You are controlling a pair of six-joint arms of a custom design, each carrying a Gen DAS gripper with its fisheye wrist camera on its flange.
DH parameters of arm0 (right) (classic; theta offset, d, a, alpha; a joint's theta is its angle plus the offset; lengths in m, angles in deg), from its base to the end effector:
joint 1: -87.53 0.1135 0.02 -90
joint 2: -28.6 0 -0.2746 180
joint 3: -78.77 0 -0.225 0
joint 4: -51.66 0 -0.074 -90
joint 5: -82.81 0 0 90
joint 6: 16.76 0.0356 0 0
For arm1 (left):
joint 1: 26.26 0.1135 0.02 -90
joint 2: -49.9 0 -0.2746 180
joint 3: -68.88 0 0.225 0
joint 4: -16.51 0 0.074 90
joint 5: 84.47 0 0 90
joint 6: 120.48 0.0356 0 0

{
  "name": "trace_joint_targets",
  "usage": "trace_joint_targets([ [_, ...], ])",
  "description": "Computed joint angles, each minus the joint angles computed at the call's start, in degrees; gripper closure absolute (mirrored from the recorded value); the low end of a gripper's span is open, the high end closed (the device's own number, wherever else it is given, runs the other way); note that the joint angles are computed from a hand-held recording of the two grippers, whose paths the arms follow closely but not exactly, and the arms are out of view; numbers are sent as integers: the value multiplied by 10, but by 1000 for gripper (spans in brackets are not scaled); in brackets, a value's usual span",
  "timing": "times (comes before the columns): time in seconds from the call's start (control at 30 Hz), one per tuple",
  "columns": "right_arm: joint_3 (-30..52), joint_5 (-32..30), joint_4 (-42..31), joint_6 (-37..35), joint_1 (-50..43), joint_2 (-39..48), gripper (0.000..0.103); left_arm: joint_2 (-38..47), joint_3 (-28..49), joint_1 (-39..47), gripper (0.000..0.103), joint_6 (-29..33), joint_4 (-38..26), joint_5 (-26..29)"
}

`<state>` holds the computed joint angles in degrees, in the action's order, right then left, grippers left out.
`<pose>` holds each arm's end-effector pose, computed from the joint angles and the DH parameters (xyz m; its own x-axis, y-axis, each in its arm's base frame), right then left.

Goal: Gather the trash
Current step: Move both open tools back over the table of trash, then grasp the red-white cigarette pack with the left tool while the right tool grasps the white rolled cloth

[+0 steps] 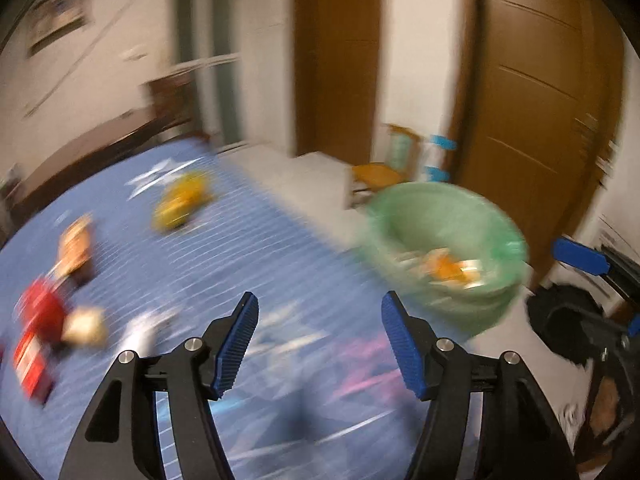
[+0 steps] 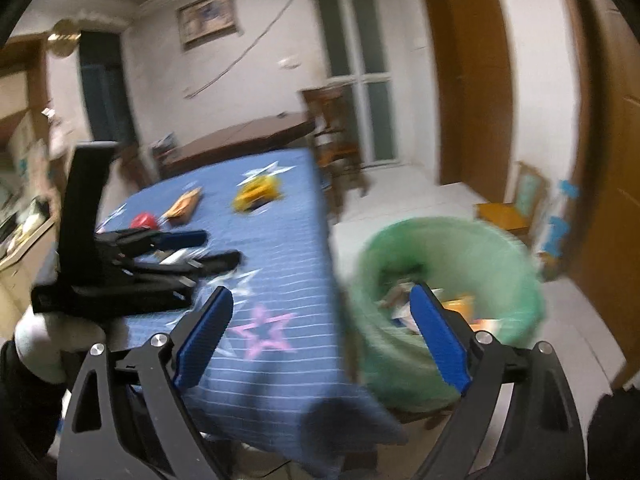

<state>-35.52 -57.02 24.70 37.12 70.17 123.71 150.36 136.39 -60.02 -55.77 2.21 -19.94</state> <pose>0.2889 -0.0618 0.1958 -0.5172 -0.2367 -0.8225 -0.6393 0.7458 0.1873 0.2835 -0.1711 0.1832 -0.6626 -0.0210 -0.7486 -0.0266 0.9996 -0.0045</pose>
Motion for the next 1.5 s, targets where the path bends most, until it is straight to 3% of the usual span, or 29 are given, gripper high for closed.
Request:
trace_joint_targets([
  [0.13, 14, 7, -12, 39, 105, 26, 16, -181, -196, 135, 34, -23, 17, 8],
  [0.23, 35, 29, -15, 84, 184, 51, 16, -279, -275, 318, 32, 13, 2, 83],
  [0.37, 91, 63, -12, 169, 283, 109, 16, -254, -280, 548, 28, 85, 14, 234],
  [0.4, 113, 73, -17, 191, 308, 129, 16, -225, -269, 572, 28, 89, 19, 245],
  [0.5, 146, 108, -15, 236, 357, 160, 16, -171, -244, 580, 28, 93, 30, 250],
  [0.6, 168, 146, -6, 277, 393, 183, 16, -133, -220, 553, 27, 91, 35, 210],
  [0.67, 176, 160, -5, 291, 410, 190, 16, -110, -212, 547, 16, 98, 51, 190],
  [0.83, 178, 202, 11, 306, 446, 194, 16, -69, -191, 533, 11, 107, 72, 163],
  [0.97, 179, 236, 17, 301, 466, 201, 23, -77, -206, 561, 12, 144, 86, 199],
  [1.17, 185, 266, -5, 208, 488, 203, 54, -143, -242, 693, 23, 285, 47, 302],
  [1.2, 188, 266, -14, 194, 488, 201, 59, -148, -241, 710, 26, 293, 39, 296],
  [1.27, 197, 266, -26, 183, 490, 202, 63, -154, -239, 746, 32, 290, 31, 308],
  [1.37, 211, 259, -45, 174, 488, 206, 66, -185, -245, 791, 30, 251, 16, 433],
  [1.5, 219, 258, -48, 181, 497, 211, 70, -223, -262, 727, 23, 191, 33, 416],
])
